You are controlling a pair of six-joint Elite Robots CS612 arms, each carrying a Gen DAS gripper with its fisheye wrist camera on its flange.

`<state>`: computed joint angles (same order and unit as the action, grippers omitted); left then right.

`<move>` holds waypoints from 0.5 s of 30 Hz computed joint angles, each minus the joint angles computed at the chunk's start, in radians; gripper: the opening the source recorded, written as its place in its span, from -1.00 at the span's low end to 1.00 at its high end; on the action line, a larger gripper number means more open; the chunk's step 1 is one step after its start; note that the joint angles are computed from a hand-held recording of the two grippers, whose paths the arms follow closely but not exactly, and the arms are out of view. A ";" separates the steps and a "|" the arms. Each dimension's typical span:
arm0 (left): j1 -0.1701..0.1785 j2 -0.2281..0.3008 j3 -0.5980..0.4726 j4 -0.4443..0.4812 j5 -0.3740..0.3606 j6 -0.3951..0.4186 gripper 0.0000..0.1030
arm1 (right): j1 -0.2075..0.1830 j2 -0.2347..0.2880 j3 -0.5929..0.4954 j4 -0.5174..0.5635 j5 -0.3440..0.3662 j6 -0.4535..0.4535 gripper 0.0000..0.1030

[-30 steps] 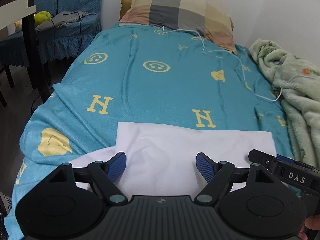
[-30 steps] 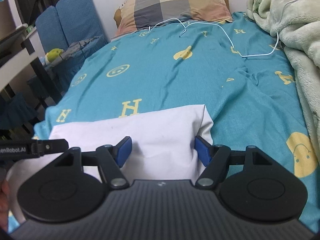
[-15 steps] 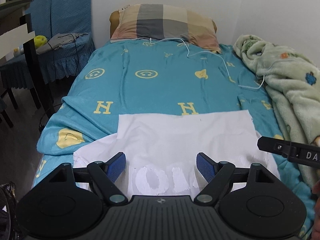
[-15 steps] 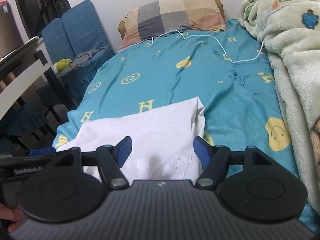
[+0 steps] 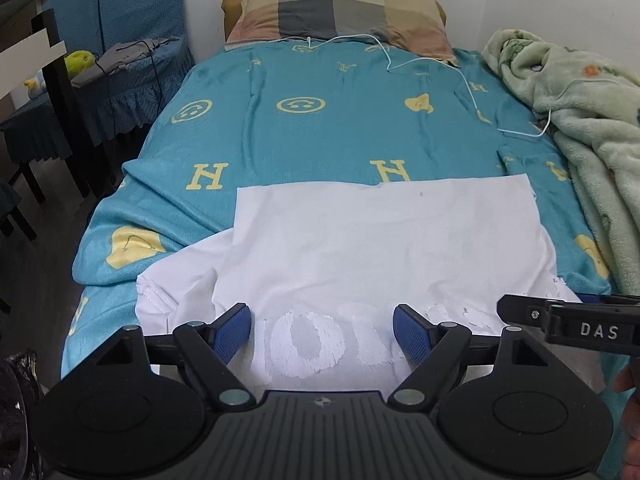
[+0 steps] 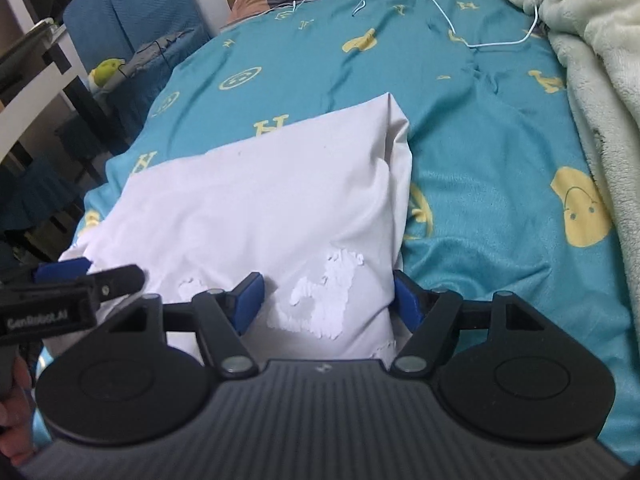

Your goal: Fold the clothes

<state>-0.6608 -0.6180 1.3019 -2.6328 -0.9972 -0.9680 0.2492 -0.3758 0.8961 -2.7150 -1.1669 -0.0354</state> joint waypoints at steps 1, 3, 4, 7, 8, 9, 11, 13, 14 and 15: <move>-0.001 -0.005 0.005 -0.004 -0.008 -0.011 0.56 | -0.001 0.000 0.000 0.001 0.005 0.007 0.39; -0.003 -0.020 0.018 -0.010 -0.030 -0.053 0.57 | -0.003 -0.004 0.007 -0.005 0.011 0.016 0.37; -0.004 -0.028 0.026 -0.010 -0.045 -0.085 0.58 | -0.004 -0.007 0.013 -0.010 0.013 0.021 0.36; -0.007 -0.056 0.055 -0.017 -0.104 -0.197 0.59 | -0.010 -0.014 0.023 -0.027 0.021 0.061 0.36; -0.008 -0.064 0.067 -0.029 -0.129 -0.232 0.59 | -0.013 -0.016 0.026 -0.034 0.025 0.083 0.36; -0.010 -0.071 0.080 -0.048 -0.146 -0.261 0.60 | -0.016 -0.017 0.027 -0.040 0.030 0.105 0.36; -0.015 -0.085 0.108 -0.082 -0.166 -0.326 0.62 | -0.023 -0.022 0.035 -0.058 0.041 0.157 0.36; -0.015 -0.094 0.135 -0.134 -0.192 -0.397 0.68 | -0.031 -0.026 0.043 -0.077 0.053 0.211 0.36; -0.013 -0.096 0.151 -0.177 -0.210 -0.434 0.74 | -0.035 -0.029 0.048 -0.088 0.060 0.239 0.36; -0.009 -0.097 0.165 -0.221 -0.239 -0.471 0.75 | -0.038 -0.031 0.053 -0.097 0.070 0.262 0.36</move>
